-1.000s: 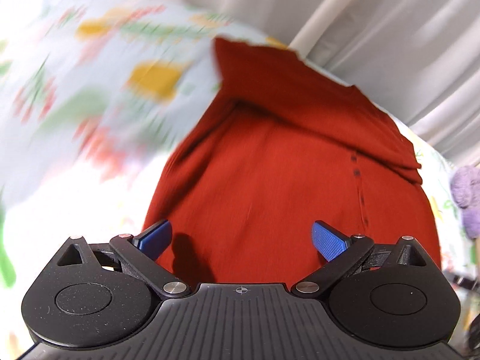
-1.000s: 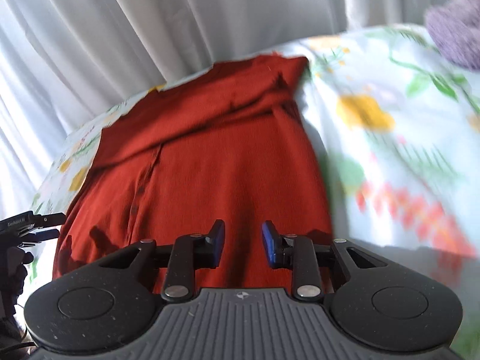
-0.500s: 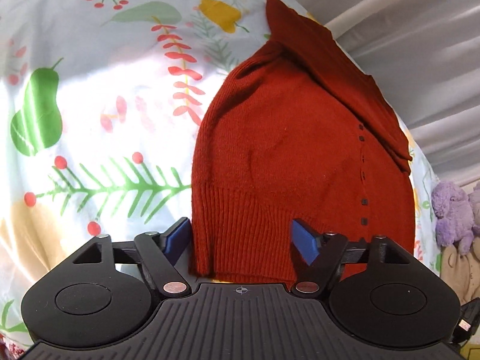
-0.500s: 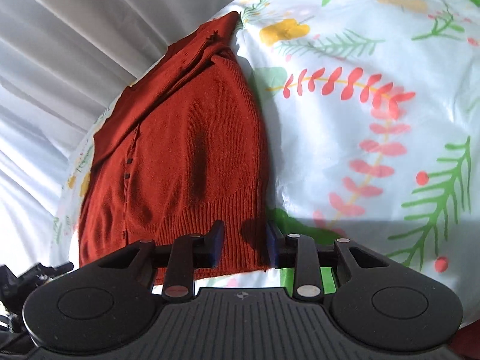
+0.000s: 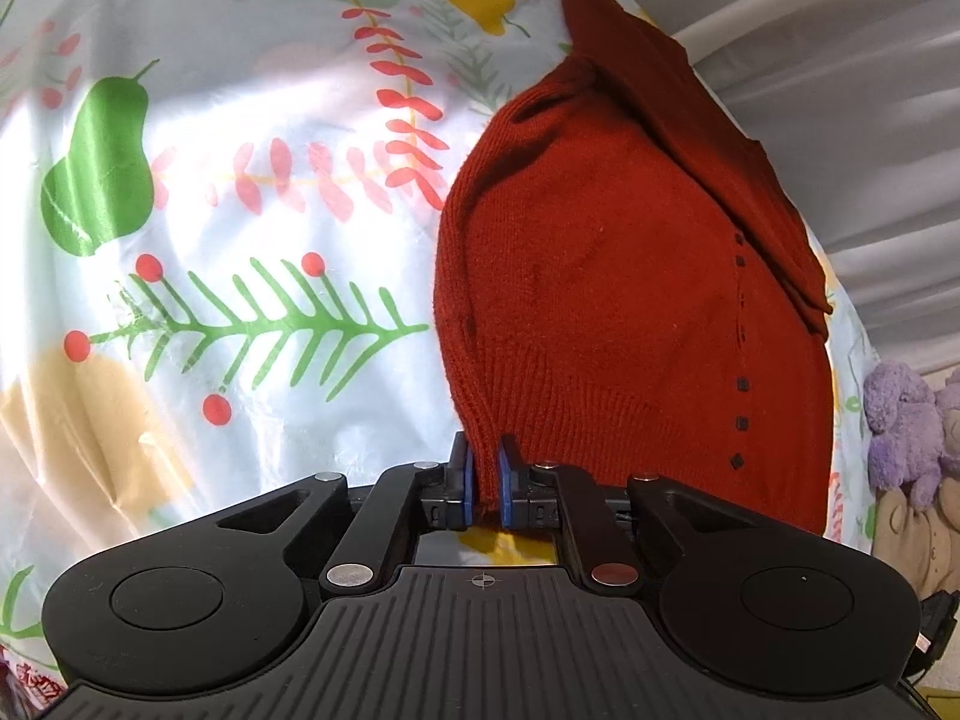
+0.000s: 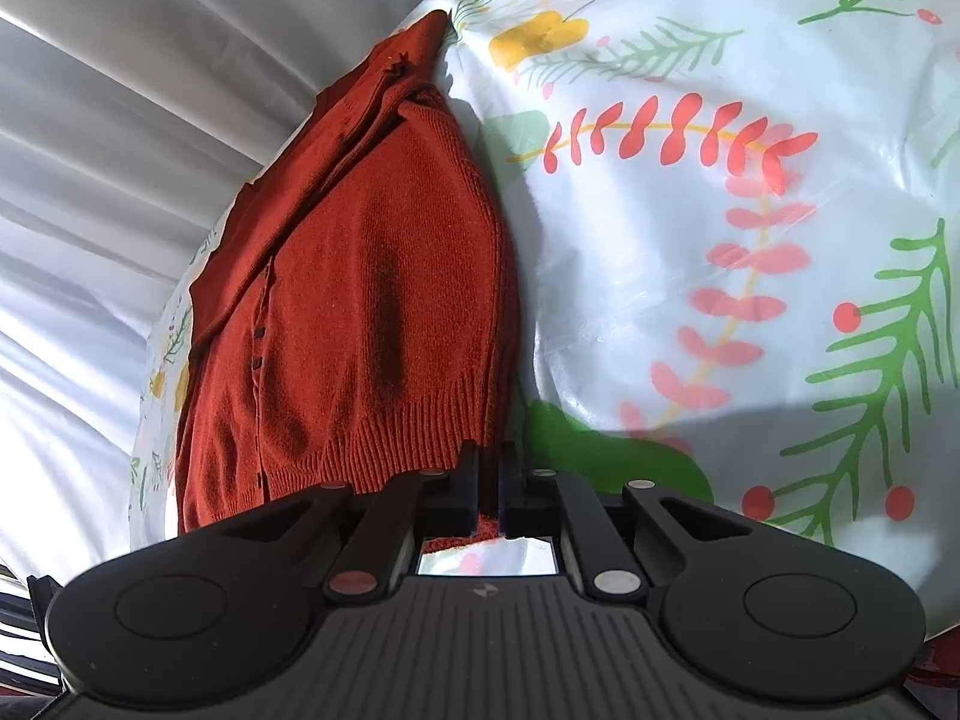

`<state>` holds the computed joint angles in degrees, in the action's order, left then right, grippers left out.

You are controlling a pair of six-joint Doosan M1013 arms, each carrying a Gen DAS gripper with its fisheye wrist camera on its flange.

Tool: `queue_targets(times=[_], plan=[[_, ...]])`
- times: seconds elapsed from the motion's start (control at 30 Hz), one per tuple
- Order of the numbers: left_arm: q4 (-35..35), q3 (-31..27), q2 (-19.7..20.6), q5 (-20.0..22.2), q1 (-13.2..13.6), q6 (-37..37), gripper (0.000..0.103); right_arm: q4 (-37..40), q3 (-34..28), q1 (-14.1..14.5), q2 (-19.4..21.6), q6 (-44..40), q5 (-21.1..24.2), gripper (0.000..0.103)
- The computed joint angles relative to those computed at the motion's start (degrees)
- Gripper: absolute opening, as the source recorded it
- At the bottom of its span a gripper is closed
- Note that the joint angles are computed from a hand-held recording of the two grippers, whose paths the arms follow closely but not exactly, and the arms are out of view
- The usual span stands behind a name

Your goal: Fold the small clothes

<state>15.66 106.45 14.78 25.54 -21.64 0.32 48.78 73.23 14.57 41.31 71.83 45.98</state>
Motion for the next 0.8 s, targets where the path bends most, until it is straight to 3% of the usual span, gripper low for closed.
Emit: queue_targets(times=[0.13, 0.27, 0.53, 0.67, 0.8], plan=[[5.88, 0.49, -1.16, -2.10, -0.30, -5.13, 0.007, 4.04, 0.34, -0.45, -0.16, -1.75, 0.61, 0.004], [21.10, 0.72, -2.74, -5.62, -0.35, -18.83, 0.007, 10.44, 0.48, -0.95, -0.48, -4.70, 0.84, 0.004], [36.08, -2.52, -1.97, -10.00, 2.83, -29.06, 0.007, 17.93, -4.60, 0.12, 1.18, -11.68, -1.57, 0.004], [36.80, -5.70, 0.30, -8.64, 5.00, -28.21, 0.007, 19.76, -9.12, 1.25, 3.33, -13.25, -6.09, 0.004], [31.18, -10.38, 3.93, -4.57, 6.87, -19.33, 0.007, 13.20, -16.33, 2.73, 7.11, -4.53, -11.02, 0.004]])
